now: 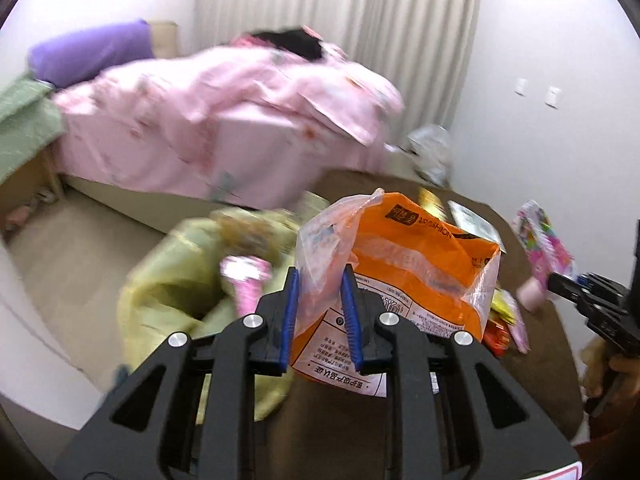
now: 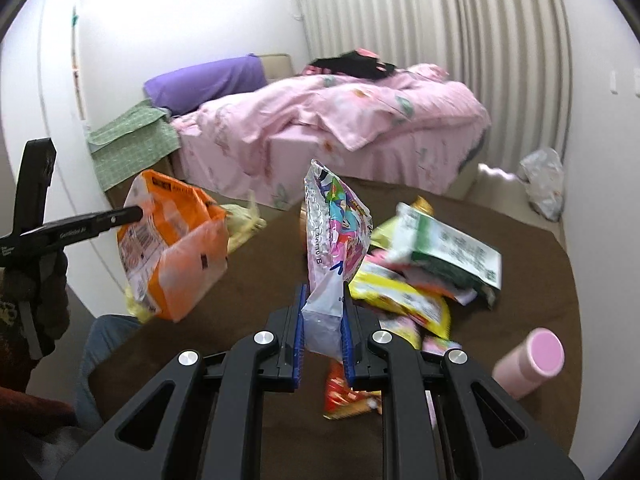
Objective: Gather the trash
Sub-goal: 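Carry the chip bag and candy wrapper into the yellow bag and release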
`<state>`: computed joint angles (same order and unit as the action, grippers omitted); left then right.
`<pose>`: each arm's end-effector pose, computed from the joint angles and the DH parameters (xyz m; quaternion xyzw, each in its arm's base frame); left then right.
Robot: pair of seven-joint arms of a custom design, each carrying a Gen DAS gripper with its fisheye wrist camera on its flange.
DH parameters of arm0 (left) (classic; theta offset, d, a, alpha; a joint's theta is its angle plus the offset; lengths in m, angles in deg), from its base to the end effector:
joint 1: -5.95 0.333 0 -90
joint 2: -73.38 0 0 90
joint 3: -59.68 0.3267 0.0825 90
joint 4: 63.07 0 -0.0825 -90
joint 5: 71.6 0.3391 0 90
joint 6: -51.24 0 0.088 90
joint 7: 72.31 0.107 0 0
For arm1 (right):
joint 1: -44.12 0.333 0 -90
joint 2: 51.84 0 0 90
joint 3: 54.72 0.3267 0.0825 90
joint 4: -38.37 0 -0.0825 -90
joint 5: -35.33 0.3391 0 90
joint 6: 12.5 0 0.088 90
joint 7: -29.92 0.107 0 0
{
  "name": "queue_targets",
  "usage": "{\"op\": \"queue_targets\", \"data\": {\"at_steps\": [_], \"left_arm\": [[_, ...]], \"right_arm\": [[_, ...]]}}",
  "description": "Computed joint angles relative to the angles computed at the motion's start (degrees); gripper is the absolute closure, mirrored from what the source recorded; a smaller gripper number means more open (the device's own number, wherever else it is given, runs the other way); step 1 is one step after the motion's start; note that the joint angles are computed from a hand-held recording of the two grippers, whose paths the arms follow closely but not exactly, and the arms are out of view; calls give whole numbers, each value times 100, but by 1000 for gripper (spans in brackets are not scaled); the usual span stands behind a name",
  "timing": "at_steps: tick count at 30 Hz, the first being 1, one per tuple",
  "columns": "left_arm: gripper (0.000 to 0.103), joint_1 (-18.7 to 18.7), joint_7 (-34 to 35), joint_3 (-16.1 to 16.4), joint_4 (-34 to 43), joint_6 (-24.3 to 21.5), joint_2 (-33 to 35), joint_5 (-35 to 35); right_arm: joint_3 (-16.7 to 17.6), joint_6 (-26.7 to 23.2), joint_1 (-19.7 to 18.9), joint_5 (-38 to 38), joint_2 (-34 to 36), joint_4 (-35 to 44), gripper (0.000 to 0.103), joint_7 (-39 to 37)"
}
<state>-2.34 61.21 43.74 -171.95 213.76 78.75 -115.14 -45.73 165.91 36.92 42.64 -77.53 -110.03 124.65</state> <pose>0.5531 -0.2024 0.5691 -0.4396 0.7731 -0.4286 0.1592 0.4012 0.0109 0.5594 -0.5749 0.6728 -0.3118 0.3459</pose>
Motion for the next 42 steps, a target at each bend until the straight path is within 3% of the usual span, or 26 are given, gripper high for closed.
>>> {"op": "queue_targets", "data": {"at_steps": [3,5,7,9,11,13,15,20,22,25,28,33,37,42], "left_arm": [[82,1,-884,257,-118,613,-14,888],[82,-46,-2087,589,-149,995,52,2122],[82,-147,-3196,995,-152,1165,117,3266],[82,-52,-3598,1126,-5,1113,256,3681],[82,104,-3706,1061,46,1116,365,3822],[82,385,-3526,776,204,1056,560,3683],[82,552,-3504,582,353,979,774,3756],[82,677,-3790,373,1002,780,1562,4339],[82,802,-3767,201,1220,549,1793,4409],[82,1183,-3293,-323,1455,67,2067,4138],[82,1505,-2627,-782,1637,-511,2270,3634],[82,1405,-2052,-779,1767,-865,2423,3172],[83,1099,-1994,-543,2037,-1001,2617,3227],[84,880,-2252,-285,2371,-1273,2803,3433]], "right_arm": [[-49,11,218,-38,182,262,87,-160],[-139,24,446,-27,379,499,87,-318],[-353,9,831,63,709,854,87,-580],[-742,-45,1415,361,1088,1254,87,-1004],[-1360,-206,2268,1131,1499,1738,87,-1795],[-1758,-494,2873,2197,1917,2301,87,-2789],[-1841,-920,3046,3070,2421,2971,87,-3672],[-1460,-2099,2577,3771,3590,4446,87,-4367],[-1443,-2790,2402,3391,4220,5202,87,-3868],[-1651,-3555,2402,2313,5108,6214,87,-2774],[-1578,-4189,2290,1759,5707,7013,87,-2434],[-1239,-5193,2029,1118,6515,8324,87,-2403],[-934,-5952,1754,850,7110,9331,87,-2265],[-810,-6085,1708,598,7053,9292,87,-2344]]}}
